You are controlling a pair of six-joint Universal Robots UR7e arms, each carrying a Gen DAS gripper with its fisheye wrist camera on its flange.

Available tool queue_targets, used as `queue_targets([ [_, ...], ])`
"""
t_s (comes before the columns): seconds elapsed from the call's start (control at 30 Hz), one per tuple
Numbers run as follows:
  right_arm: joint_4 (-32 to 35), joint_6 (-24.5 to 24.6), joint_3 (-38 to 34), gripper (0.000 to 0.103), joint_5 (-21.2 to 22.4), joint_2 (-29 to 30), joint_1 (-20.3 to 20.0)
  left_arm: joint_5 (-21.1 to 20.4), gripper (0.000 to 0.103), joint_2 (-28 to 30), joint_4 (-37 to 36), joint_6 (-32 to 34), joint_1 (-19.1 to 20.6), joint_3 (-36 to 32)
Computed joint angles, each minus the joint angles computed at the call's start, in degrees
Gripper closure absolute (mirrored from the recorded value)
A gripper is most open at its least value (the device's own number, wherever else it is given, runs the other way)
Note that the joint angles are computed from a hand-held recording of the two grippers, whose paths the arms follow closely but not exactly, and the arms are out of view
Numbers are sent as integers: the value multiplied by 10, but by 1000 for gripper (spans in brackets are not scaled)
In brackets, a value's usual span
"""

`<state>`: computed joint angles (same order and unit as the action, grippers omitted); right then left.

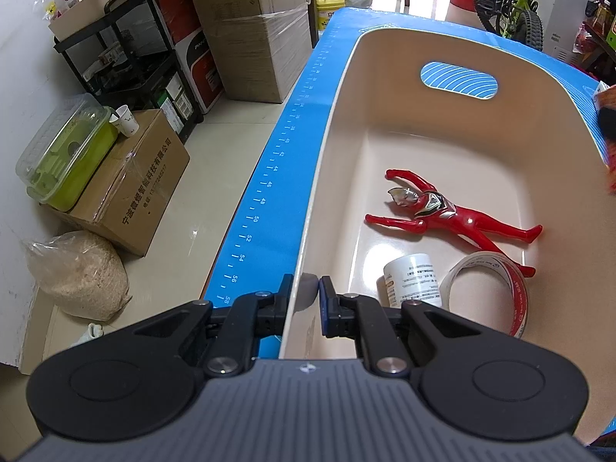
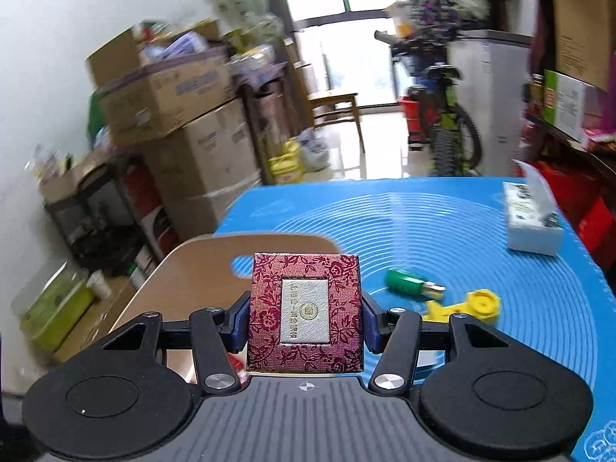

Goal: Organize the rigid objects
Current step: 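Carry the red box into the beige bin and open the right gripper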

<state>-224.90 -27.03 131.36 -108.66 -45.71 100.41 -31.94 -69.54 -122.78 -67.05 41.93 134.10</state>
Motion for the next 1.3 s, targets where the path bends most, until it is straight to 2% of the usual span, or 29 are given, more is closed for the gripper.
queue_targets([
  [0.17,74,-45,-13,44,-15,19,16,1,88,1,3,0,0,-2],
  [0.27,88,-74,-24,44,-38,43,26,2,88,2,4,1,0,-2],
  [0.43,115,-84,-33,44,-58,58,34,3,88,4,1,2,0,-1],
  [0.57,108,-109,-33,44,-77,68,41,3,88,2,4,0,-2,0],
  [0.63,117,-107,-30,44,-69,61,39,3,88,2,4,1,-1,0],
  [0.7,126,-100,-26,39,-64,53,37,3,88,2,5,0,-2,0],
  [0.83,135,-99,-24,35,-54,46,34,3,88,2,8,-2,-3,-1],
  [0.93,127,-89,-18,30,-42,36,30,2,88,2,9,-4,-3,-1],
  [1.07,112,-56,-9,29,-16,9,18,2,88,1,12,-5,-4,0],
  [1.3,74,-43,0,25,1,-32,-7,2,88,1,10,-5,-4,0],
])
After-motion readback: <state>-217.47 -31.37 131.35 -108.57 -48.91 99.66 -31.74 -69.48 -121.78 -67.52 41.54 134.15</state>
